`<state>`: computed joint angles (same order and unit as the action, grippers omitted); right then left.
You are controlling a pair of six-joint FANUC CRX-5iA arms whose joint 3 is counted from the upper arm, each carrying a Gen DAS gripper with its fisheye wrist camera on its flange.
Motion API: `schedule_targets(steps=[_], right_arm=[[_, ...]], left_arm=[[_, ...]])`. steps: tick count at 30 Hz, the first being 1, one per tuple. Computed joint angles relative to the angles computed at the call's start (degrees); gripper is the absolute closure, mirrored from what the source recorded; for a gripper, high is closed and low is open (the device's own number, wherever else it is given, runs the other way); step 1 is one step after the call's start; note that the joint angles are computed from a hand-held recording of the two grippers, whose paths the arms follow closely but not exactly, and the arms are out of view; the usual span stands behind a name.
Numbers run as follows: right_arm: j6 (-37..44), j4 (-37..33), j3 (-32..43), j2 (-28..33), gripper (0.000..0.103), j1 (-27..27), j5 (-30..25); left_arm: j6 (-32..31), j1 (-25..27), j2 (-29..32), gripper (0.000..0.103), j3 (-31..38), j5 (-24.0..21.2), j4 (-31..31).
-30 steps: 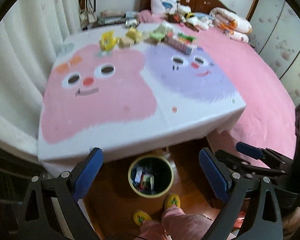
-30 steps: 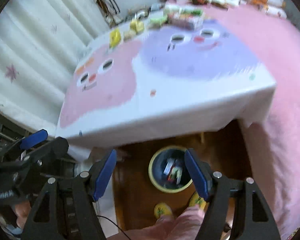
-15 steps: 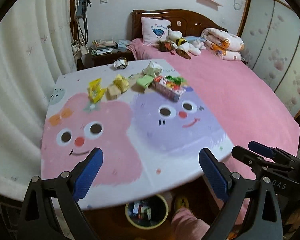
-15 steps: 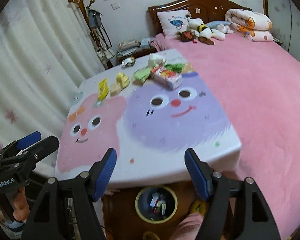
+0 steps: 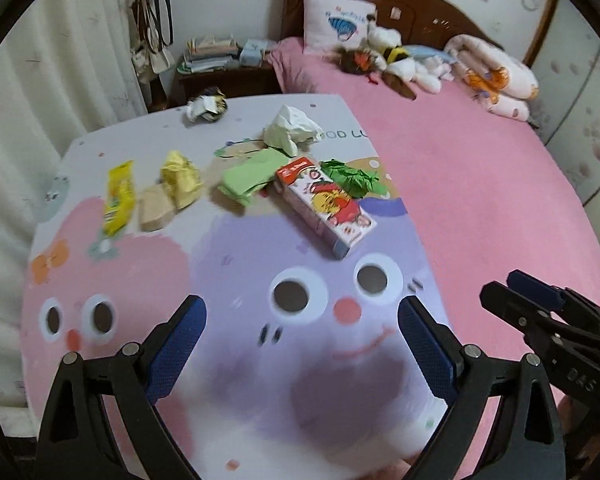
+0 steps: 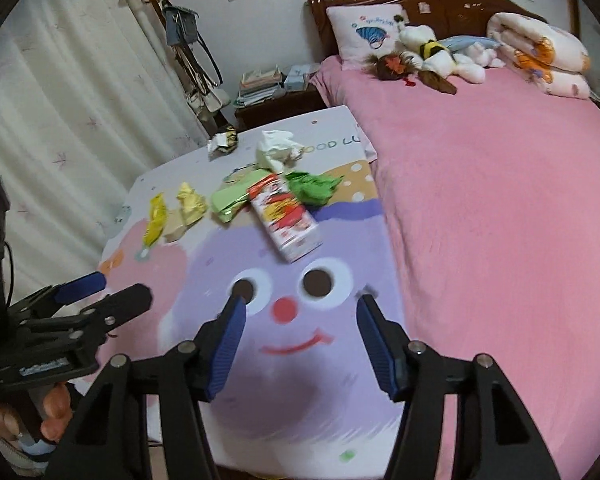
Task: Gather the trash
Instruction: 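Grasp the B.Duck strawberry carton with the left tool while the right tool grasps the green crumpled paper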
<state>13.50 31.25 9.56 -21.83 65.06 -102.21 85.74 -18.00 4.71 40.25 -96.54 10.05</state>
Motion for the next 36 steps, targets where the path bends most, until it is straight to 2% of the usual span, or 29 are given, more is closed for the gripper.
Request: schedule_targets(steps=[4, 7, 11, 18, 21, 23, 26, 31, 36], right_arm=[[9.7, -7.5, -0.1, -0.3, 0.045, -13.2, 5.1], [15.3, -11.9, -0.1, 0.4, 0.045, -20.6, 7.8], [20.3, -16.3, 0.2, 1.7, 0.045, -27.5, 10.3], [26.3, -22.0, 1.8, 4.0, 0.045, -35.1, 12.3], [28.5, -24.3, 2.8, 5.1, 0.045, -37.3, 13.1], [29.6, -25.6, 3.5, 5.9, 0.045, -38.2, 13.7], [31.6, -28.1, 4.9, 7.6, 0.045, -39.3, 15.0], [34.6, -31.2, 7.4, 10.9, 0.045, -40.9, 16.7], [36.8, -33.4, 9.5, 14.4, 0.045, -42.5, 18.0]], left_arm=[[6.1, -4.6, 8.1, 0.007, 6.7, -1.7, -3.8], [9.8, -5.9, 12.7, 0.007, 10.1, -2.4, -4.7], [14.5, -7.2, 18.3, 0.007, 14.4, -3.0, -5.1], [17.1, -9.1, 24.3, 0.007, 20.2, -5.4, -8.5], [18.0, -8.2, 24.6, 0.019, 19.2, -5.0, -7.1], [18.3, -7.5, 24.7, 0.037, 18.4, -5.3, -6.2], [18.0, -6.0, 22.6, 0.053, 13.9, -3.7, -4.6], [16.3, -4.1, 17.8, 0.054, 6.6, -0.2, -3.6], [15.4, -3.3, 14.4, 0.054, 3.0, 1.2, -4.0]])
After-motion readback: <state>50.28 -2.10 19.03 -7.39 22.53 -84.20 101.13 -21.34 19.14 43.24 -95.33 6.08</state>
